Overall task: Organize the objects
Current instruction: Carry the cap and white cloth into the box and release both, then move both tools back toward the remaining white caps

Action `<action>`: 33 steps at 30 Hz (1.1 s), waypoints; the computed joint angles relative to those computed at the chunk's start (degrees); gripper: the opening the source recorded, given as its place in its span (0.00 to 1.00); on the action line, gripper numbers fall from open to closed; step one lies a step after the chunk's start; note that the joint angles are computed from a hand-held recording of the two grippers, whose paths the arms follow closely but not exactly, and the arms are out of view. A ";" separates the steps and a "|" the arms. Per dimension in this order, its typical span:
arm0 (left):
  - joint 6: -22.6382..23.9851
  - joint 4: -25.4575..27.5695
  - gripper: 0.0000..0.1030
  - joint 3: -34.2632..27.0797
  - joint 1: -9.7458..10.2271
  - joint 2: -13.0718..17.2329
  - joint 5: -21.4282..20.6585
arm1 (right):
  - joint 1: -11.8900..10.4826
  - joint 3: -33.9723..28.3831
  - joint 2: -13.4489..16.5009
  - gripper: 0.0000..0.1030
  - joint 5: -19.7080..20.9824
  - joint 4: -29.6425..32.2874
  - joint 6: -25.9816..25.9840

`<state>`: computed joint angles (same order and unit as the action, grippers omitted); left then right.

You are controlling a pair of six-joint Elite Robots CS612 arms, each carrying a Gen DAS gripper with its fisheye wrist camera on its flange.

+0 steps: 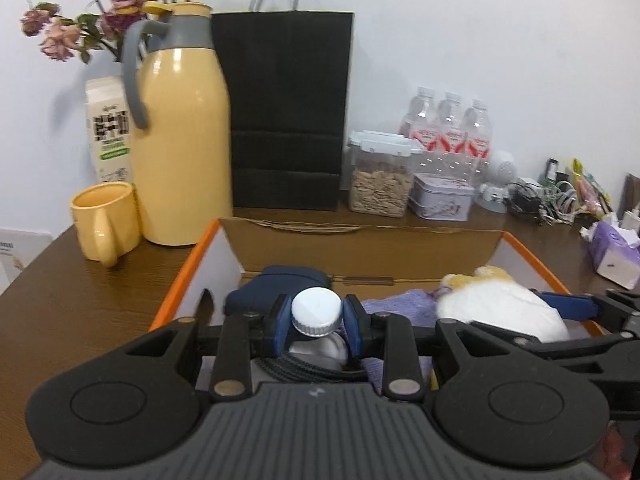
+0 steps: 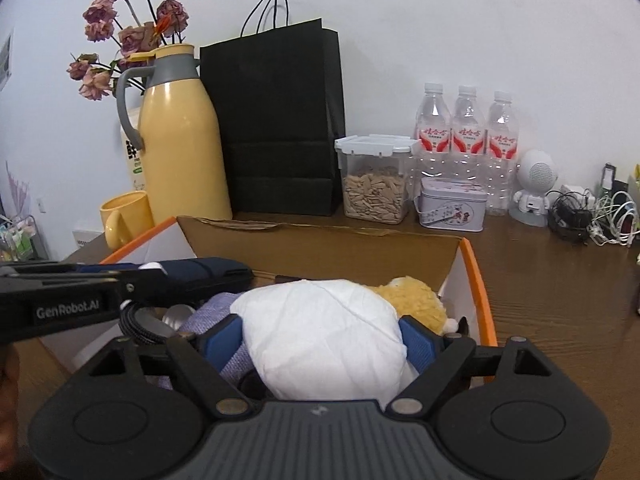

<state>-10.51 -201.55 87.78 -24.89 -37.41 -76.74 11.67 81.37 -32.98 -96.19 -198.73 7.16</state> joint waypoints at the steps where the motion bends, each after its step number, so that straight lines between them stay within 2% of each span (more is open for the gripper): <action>1: 0.15 -1.08 0.40 0.24 -0.06 0.07 0.60 | 0.09 0.13 -0.06 0.86 -0.31 0.10 -0.12; 2: 0.29 -2.12 0.59 0.44 -0.20 0.12 1.64 | 0.14 0.26 -0.15 0.88 -0.50 0.21 -0.19; 3: 0.25 -3.29 0.87 0.59 -0.38 0.22 3.00 | 0.21 0.32 -0.20 0.95 -0.84 0.28 -0.15; 4: 0.06 -4.92 0.99 0.79 -0.56 0.36 4.28 | 0.31 0.42 -0.23 1.00 -1.39 0.14 -0.17; 6: -0.03 -8.75 1.00 1.08 -0.87 0.74 6.28 | 0.47 0.65 -0.30 1.00 -1.88 -0.40 -0.45; 7: -0.04 -9.03 1.00 1.13 -0.88 0.67 6.33 | 0.47 0.70 -0.30 1.00 -1.80 -0.70 -0.53; 20: 0.65 -10.93 1.00 2.97 -1.00 -0.11 5.79 | 0.97 2.59 -0.88 1.00 -3.71 -4.29 -1.83; 28: 1.80 -12.80 1.00 6.99 -1.26 -1.52 5.13 | 1.45 6.90 -2.23 1.00 -4.54 -7.98 -4.24; 33: 3.49 -11.69 1.00 9.61 -1.37 -2.45 3.56 | 1.71 10.38 -3.02 1.00 -5.71 -11.14 -3.14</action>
